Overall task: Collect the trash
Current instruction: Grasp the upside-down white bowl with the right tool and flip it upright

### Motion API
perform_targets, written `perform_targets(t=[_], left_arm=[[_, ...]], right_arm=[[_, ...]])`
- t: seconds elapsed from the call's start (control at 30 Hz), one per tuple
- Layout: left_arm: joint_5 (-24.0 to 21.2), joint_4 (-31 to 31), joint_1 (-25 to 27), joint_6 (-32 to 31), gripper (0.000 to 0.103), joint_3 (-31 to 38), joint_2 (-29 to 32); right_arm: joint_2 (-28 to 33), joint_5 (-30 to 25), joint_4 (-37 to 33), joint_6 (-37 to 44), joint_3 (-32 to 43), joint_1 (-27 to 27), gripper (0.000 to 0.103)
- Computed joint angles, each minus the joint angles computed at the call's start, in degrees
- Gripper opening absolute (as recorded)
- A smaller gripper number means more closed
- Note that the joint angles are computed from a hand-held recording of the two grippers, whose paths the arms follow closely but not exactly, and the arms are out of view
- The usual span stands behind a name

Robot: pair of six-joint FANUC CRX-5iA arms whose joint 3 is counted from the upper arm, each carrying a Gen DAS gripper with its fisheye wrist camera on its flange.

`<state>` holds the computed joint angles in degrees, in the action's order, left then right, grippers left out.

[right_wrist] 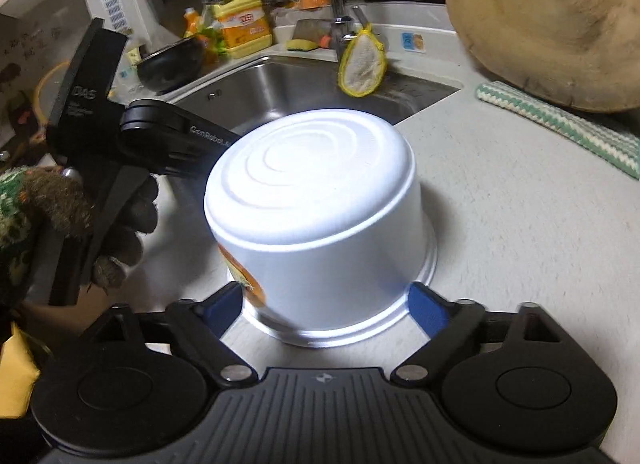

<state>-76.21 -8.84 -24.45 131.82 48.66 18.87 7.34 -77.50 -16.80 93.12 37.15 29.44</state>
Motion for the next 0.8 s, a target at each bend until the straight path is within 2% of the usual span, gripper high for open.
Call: perform_targets(t=[0.1, 0.2, 0.33, 0.43, 0.57, 0.7, 0.77, 0.8], left_arm=[[-0.5, 0.1, 0.9, -1.2, 0.014, 2.3, 1.9], [-4.6, 0.4, 1.6, -3.4, 0.014, 7.5, 5.5], [-5.6, 3.9, 3.3, -5.3, 0.01, 8.7, 7.3], [-3.0, 7.9, 5.6, -5.5, 0.008, 5.3, 6.1], [0.2, 11.9, 7.9, -4.0, 0.008, 0.5, 3.9], [7.9, 18.1, 9.7, -3.5, 0.008, -7.1, -0.4], [10.0, 19.0, 9.6, -4.3, 0.007, -7.9, -1.1], [9.4, 17.8, 9.2, -4.5, 0.007, -6.2, -0.7]], right_arm=[[0.7, 1.3, 0.6, 2.0, 0.5, -0.2, 0.094], [1.1, 2.3, -1.8, 3.1, 1.3, -1.9, 0.095], [5.3, 0.0, -3.0, -1.7, 5.5, -2.5, 0.103], [6.3, 1.3, -2.7, -2.0, 6.6, -2.0, 0.103], [9.9, -1.6, -5.6, -4.0, 13.4, -3.0, 0.103], [13.6, -3.9, -6.0, -6.4, 20.7, -3.4, 0.103], [15.7, -5.7, -6.5, -7.3, 24.4, -3.9, 0.103], [16.6, -6.7, -7.2, -7.5, 26.1, -4.4, 0.103]])
